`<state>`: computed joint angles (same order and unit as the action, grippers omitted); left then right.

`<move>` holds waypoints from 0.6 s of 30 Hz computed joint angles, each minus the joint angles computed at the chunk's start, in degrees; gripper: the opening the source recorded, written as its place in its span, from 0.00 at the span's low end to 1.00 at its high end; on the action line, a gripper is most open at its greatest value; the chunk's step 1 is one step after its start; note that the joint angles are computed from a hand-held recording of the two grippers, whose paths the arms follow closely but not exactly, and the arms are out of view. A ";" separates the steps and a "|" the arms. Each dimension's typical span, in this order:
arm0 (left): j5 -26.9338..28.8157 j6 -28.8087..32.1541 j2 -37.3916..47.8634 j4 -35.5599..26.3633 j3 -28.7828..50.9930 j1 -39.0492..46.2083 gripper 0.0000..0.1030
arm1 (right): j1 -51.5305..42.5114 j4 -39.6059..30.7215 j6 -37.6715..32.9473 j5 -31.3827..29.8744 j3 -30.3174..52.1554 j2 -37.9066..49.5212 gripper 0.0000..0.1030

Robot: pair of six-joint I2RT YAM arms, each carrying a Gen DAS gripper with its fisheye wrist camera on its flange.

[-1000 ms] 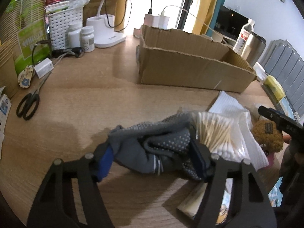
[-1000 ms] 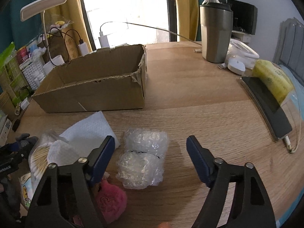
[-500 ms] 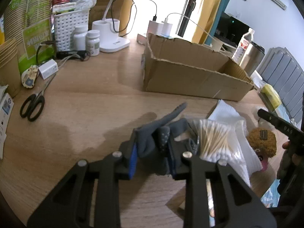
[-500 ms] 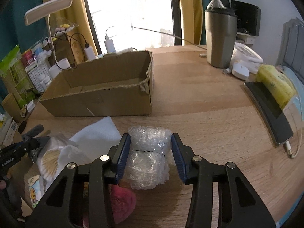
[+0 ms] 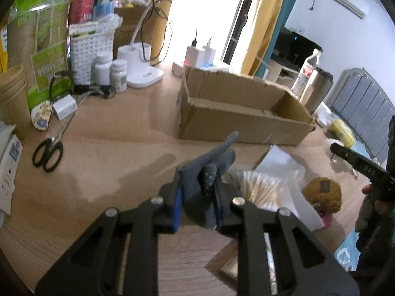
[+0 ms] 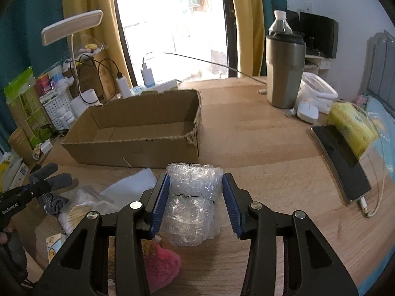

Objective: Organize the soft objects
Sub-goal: 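Carry the grey glove and bubble-wrap bundles into the cardboard box with both grippers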

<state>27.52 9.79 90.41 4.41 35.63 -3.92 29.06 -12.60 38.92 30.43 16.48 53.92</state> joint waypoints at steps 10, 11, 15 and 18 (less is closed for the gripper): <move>1.47 -0.94 -4.24 -1.43 1.44 0.27 0.21 | -0.02 -1.38 -2.31 0.76 1.33 -3.08 0.45; 1.60 -1.00 -4.68 -1.46 1.49 0.20 0.21 | -0.07 -1.36 -2.51 0.75 1.38 -3.29 0.45; 1.70 -1.28 -6.26 -1.48 1.91 -0.29 0.20 | -0.29 -1.15 -3.47 0.66 1.64 -4.05 0.45; 1.70 -1.80 -7.20 -1.64 2.53 -0.43 0.20 | -0.61 -0.94 -4.48 0.47 1.83 -4.57 0.45</move>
<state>29.22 7.99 83.20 2.77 38.16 -4.35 28.45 -13.53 34.45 30.91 18.31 49.35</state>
